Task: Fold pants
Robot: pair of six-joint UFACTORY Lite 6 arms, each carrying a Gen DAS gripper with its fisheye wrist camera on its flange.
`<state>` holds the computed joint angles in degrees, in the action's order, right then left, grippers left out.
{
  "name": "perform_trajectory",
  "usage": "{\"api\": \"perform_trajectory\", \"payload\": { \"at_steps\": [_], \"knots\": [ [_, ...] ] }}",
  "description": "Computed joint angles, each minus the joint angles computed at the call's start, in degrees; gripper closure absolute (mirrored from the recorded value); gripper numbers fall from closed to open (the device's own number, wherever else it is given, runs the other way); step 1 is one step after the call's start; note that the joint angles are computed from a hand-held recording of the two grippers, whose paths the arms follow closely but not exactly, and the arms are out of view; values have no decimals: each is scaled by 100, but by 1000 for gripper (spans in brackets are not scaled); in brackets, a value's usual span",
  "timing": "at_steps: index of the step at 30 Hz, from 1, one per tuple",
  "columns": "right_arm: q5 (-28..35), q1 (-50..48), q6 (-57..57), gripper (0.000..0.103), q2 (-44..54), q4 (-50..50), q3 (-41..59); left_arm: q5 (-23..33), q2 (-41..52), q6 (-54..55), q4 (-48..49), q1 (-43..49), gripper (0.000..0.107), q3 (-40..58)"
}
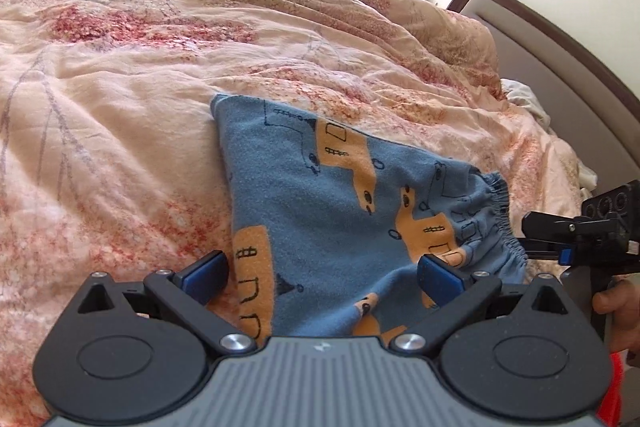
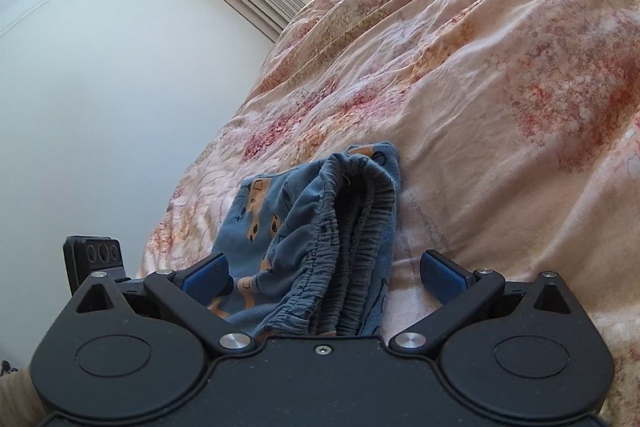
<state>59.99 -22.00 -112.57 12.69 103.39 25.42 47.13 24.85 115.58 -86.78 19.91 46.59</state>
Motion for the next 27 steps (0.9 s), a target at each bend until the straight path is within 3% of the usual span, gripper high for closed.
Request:
{"api": "perform_trajectory", "payload": {
  "at_steps": [3,7,10,13,17,20,22,27],
  "knots": [
    [277,-90,420,15,409,-304,318,16,100,-237,198,-94,5,164],
    [42,181,568,17,454,-383,504,-290,167,-192,13,-350,5,197],
    [113,212,622,22,510,-357,536,59,405,-559,172,-149,6,413],
    [333,-113,811,38,652,-574,546,779,944,-1396,583,325,28,973],
    [488,-381,821,51,837,-769,567,767,1166,-1625,826,438,62,1254],
    [587,-365,816,57,902,-788,574,901,1233,-1626,816,499,73,1311],
    [556,-320,796,73,887,-753,568,1101,1267,-1464,749,616,81,1291],
    [755,-522,716,76,893,-879,537,1285,1157,-1048,597,771,92,1104]
  ]
}}
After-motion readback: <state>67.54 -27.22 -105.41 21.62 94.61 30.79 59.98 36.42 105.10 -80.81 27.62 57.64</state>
